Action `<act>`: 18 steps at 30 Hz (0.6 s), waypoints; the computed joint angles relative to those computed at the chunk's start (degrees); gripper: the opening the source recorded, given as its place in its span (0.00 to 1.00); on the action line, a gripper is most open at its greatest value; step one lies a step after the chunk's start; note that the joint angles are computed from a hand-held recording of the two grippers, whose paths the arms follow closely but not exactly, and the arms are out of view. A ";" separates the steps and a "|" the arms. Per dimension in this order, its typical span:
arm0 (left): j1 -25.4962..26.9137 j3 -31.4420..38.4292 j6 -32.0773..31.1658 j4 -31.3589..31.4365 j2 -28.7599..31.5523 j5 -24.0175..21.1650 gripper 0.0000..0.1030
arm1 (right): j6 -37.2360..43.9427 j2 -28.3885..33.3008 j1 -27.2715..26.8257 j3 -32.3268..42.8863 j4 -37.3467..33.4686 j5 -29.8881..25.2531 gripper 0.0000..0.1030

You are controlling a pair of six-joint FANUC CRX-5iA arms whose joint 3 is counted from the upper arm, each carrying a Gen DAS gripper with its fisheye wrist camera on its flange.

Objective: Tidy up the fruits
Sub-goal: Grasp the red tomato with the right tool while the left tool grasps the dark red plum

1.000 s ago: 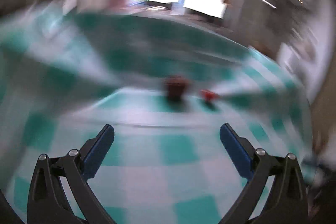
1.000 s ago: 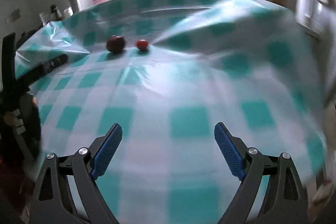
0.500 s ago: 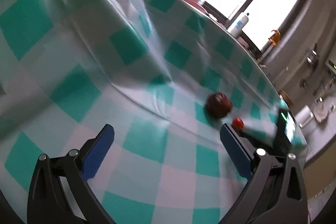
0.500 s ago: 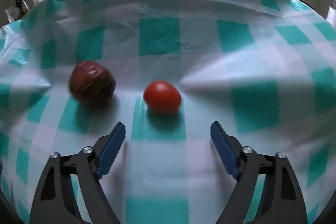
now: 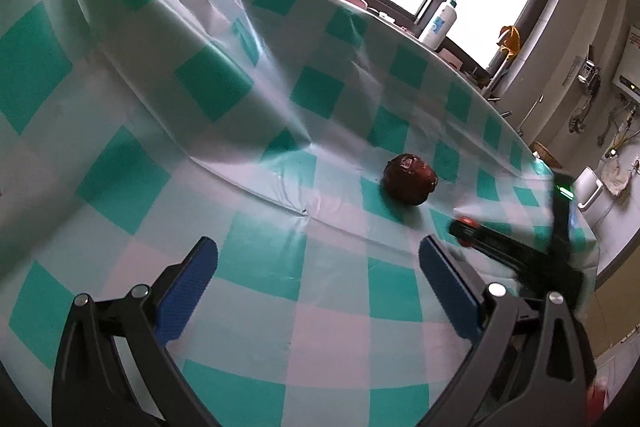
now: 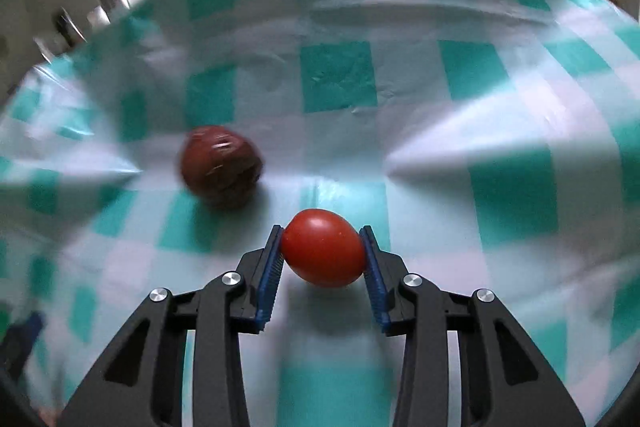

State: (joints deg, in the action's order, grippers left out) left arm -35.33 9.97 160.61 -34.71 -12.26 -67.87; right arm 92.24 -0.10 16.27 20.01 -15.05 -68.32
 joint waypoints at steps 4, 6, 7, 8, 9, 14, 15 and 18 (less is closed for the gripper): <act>-0.58 0.67 -1.56 -0.36 0.95 -0.33 0.98 | 2.62 -3.30 -8.50 -1.43 -13.82 -1.47 0.37; -1.01 0.87 -2.59 -0.58 1.26 -0.10 0.98 | 3.68 -4.06 -11.30 -2.14 -17.91 -1.49 0.37; -1.22 1.17 -3.66 -0.45 1.64 -0.06 0.98 | 3.87 -4.58 -11.94 -2.88 -19.17 -1.25 0.37; -1.22 1.42 -4.89 -0.03 2.00 0.07 0.98 | 4.15 -4.41 -13.72 -2.64 -21.84 -2.18 0.37; -1.15 1.61 -6.22 0.59 2.26 0.34 0.98 | 4.60 -3.84 -16.27 -1.91 -25.66 -3.39 0.37; 1.65 4.53 -14.71 7.33 6.20 1.33 0.98 | 9.02 -5.01 -19.18 -3.22 -31.98 -2.46 0.37; 2.51 7.15 -17.15 8.76 8.75 0.14 0.98 | 9.51 -5.26 -18.65 -3.59 -31.45 -1.70 0.38; 3.12 15.08 -22.46 8.30 15.63 -3.90 0.98 | 10.27 -5.80 -17.38 -4.03 -30.18 -0.97 0.38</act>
State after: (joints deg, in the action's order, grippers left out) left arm -32.21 25.05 138.15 -26.41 3.37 -71.76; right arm 102.51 -5.90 -1.11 15.98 -45.23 -69.29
